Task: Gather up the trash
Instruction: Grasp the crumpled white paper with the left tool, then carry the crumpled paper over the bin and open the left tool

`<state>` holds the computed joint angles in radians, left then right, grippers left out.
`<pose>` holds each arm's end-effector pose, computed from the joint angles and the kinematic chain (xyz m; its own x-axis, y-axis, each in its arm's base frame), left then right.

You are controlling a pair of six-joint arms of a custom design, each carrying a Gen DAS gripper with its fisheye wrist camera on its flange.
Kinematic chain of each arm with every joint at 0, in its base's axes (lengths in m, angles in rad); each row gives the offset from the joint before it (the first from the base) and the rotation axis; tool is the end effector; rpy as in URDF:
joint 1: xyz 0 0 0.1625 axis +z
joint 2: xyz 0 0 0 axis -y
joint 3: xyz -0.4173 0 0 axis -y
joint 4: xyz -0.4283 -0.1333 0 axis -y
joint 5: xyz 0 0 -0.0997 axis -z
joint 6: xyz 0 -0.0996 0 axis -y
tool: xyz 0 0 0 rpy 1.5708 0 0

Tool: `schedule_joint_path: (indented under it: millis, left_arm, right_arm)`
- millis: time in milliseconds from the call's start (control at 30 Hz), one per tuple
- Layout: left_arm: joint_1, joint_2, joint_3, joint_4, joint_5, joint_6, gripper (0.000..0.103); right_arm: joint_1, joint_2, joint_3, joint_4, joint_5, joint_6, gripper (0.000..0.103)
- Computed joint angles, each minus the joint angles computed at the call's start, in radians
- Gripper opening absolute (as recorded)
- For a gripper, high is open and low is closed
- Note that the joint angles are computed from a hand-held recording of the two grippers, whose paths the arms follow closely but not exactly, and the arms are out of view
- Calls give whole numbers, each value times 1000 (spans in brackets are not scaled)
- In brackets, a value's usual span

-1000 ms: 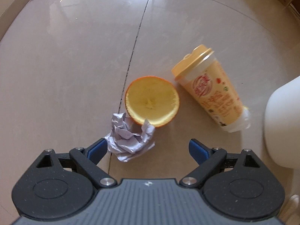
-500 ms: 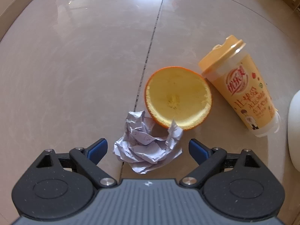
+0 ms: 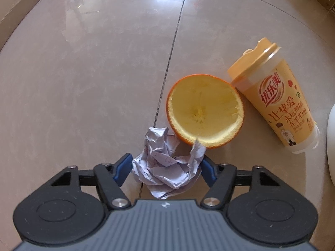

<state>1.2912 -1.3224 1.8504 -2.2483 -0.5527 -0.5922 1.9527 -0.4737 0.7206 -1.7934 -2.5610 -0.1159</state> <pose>0.0498 -0.6166 0.3144 -0.6000 -0.5114 -0.6152 -0.0748 0.8015 -0.5934 0.3762 -0.8026 0.1912 -0.4550 -0.3291 0.8275 -0.4281 0.8956 0.1208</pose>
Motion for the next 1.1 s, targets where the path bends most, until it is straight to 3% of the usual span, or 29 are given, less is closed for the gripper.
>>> schedule_joint_path:
  millis: [267,700,967,1100]
  left_arm:
    - [-38,-14,-22,103,6,-51,53]
    - [-150,-20,-183,564,-24,-189,51]
    - [-272,30,-347,671,-91,-71,51]
    - [-333,88,-437,635,-125,46,51]
  right_arm:
    - [0,2,-4,5,2,7,21]
    - [-2,6,-22,25,13,20,21]
    - [-2,3,-12,8,10,1,21]
    - [-4,-1,-13,12,23,11,21]
